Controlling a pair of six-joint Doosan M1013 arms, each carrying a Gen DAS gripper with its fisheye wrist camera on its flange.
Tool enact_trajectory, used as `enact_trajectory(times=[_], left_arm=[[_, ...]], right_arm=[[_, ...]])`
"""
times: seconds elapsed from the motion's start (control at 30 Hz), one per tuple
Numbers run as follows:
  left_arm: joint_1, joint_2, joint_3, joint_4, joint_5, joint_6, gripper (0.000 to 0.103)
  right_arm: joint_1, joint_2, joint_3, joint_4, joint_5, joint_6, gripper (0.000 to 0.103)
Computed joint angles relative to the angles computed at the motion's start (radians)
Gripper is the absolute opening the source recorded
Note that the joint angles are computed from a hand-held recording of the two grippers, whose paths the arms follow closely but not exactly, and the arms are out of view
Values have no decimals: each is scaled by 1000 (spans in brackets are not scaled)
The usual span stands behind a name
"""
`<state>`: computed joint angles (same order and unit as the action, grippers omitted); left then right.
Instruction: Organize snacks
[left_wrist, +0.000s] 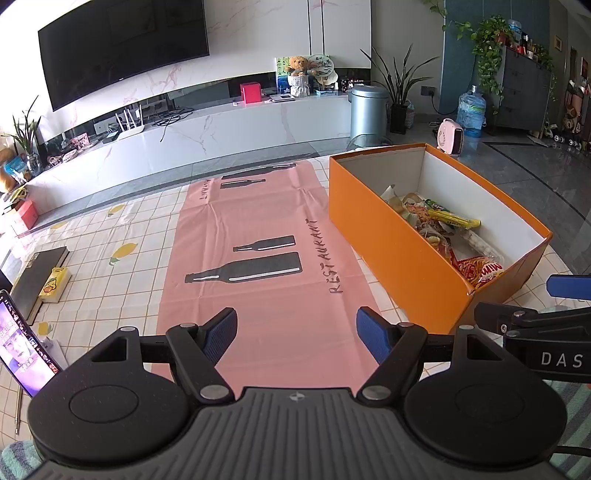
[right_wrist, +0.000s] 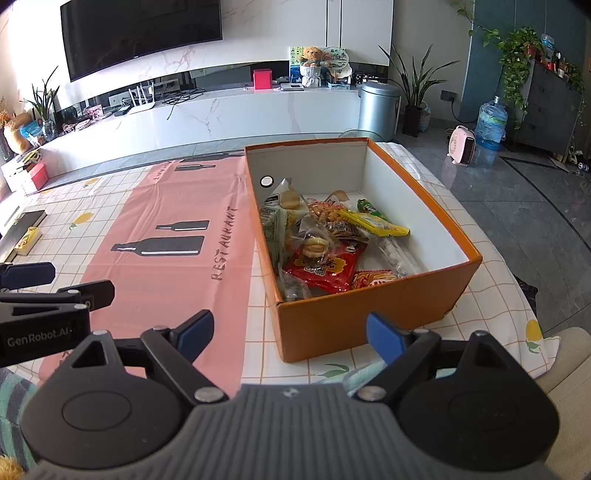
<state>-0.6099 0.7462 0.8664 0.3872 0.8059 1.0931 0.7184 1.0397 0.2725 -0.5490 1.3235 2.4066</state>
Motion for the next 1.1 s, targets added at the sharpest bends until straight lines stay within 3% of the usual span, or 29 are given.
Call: enact_trajectory(times=[1.1], left_arm=[[-1, -2, -4, 7, 24, -7, 86]], right_arm=[[2, 2, -4, -3, 5, 4, 88]])
